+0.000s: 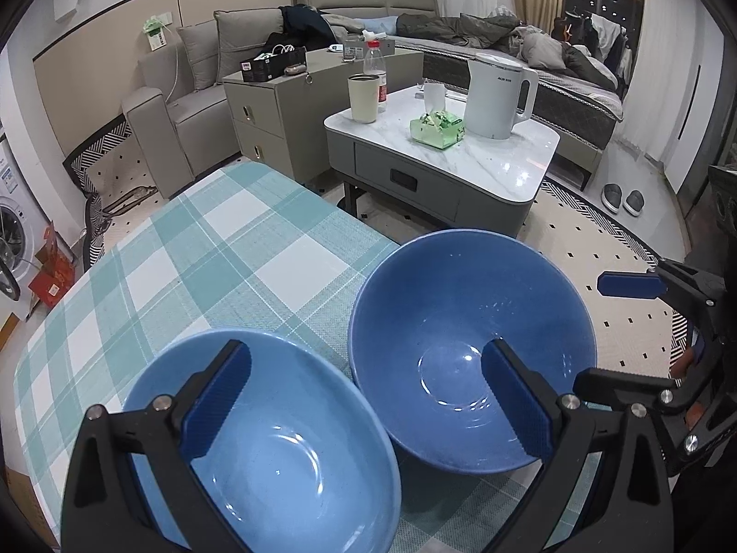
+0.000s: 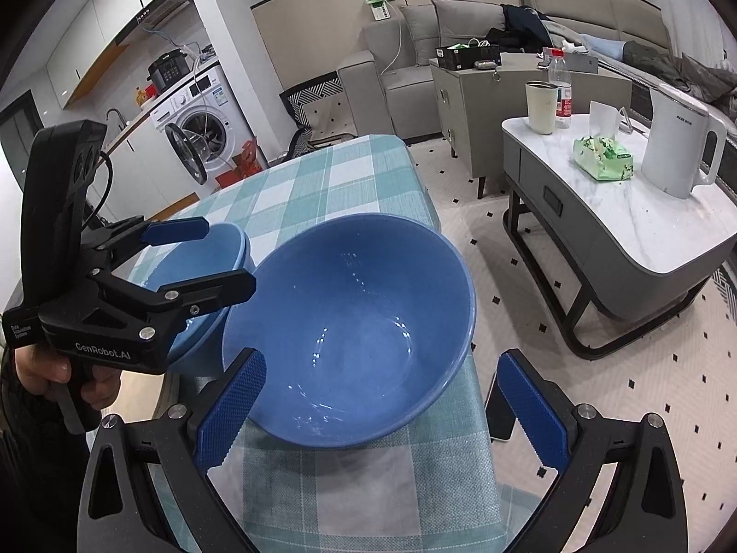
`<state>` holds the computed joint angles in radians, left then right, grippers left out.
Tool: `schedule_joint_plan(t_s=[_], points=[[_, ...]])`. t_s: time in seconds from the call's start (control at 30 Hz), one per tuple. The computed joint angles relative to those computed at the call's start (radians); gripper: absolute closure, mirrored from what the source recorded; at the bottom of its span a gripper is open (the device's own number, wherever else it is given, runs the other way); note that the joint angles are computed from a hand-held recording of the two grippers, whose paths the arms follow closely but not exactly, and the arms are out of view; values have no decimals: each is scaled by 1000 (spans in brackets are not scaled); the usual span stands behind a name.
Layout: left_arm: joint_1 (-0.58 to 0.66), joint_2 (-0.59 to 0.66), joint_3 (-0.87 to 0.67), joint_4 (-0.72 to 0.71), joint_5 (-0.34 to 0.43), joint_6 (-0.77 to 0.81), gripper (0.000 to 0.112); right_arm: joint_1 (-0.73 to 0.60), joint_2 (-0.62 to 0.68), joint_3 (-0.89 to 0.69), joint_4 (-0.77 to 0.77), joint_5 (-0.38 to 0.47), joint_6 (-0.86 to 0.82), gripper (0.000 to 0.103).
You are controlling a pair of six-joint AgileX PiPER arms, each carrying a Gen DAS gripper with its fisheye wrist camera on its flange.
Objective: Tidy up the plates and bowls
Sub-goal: 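Move both open grippers to opposite sides of the single blue bowl's rim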
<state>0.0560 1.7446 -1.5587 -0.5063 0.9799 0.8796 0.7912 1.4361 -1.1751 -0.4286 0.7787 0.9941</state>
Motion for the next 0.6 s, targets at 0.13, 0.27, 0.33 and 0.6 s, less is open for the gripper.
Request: schedule_joint_plan(t_s=[0.13,0.27,0.33,0.6], points=[[-14,12,-9,18,0,-12,11,4,18,-12,20,17,-32,1],[-28,23,-18,30,-2,-21,11,1,29,-12,50,11,-67,1],[-33,30,-25,35,1,-25,11,-8,34,-9,67,6,-82,1],[-51,54,-58,51,9,-36,11,-32,36,11,118,-13,-124,1]])
